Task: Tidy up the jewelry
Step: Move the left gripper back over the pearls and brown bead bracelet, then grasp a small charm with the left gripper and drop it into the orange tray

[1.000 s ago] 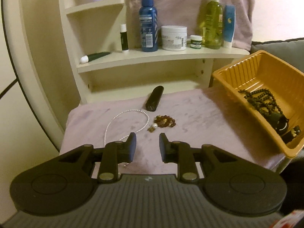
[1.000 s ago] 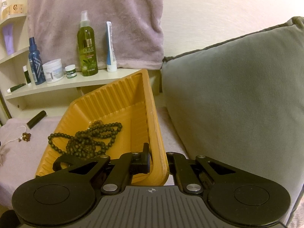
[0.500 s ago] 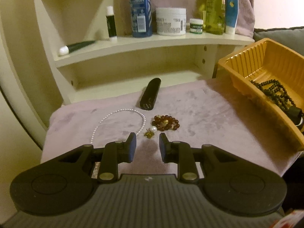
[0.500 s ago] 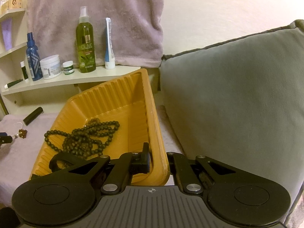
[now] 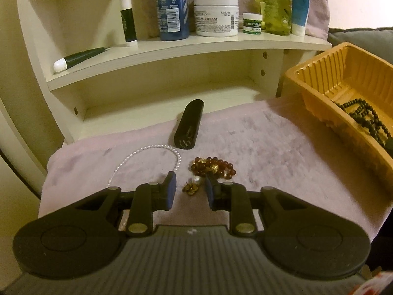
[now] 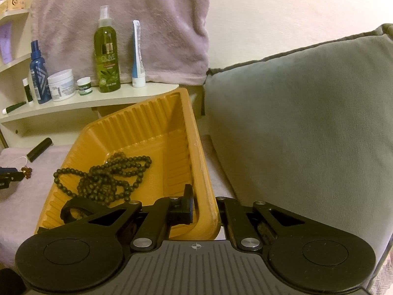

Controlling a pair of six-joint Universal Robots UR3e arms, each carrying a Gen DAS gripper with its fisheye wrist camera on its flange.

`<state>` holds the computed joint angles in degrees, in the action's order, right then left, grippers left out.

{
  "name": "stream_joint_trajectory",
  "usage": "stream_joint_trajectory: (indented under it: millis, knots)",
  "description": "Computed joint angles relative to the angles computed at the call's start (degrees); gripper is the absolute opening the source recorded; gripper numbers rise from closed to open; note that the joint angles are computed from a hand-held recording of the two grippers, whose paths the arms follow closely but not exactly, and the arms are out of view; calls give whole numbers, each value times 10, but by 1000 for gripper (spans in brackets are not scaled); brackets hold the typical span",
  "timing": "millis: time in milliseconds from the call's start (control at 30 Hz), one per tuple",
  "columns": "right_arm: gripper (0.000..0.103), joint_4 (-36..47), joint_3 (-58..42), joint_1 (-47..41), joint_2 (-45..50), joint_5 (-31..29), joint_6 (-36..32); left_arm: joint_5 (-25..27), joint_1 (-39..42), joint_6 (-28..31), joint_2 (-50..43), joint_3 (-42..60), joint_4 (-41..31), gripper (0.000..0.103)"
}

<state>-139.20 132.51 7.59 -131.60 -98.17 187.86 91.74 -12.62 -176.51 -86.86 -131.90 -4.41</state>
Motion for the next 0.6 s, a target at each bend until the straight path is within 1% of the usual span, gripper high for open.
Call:
stream_joint_trajectory:
  millis: [33,100,333,500,600]
  knots:
    - [6,-3,0,1,2,0,1,-1,-1,1,2,1,-5,15]
    - [6,-4,1,-1,2,1,1,8,-9,0,4,5,-12,10]
    - [6,-6,1,0,2,2,3,33,-35,-13,21,4,-16,9]
    - [6,-7,1,3,0,1,7,45,-61,-28,42,21,-43,9]
    - [6,-6,0,4,-3,2,8,42,-77,-43,54,40,-63,9]
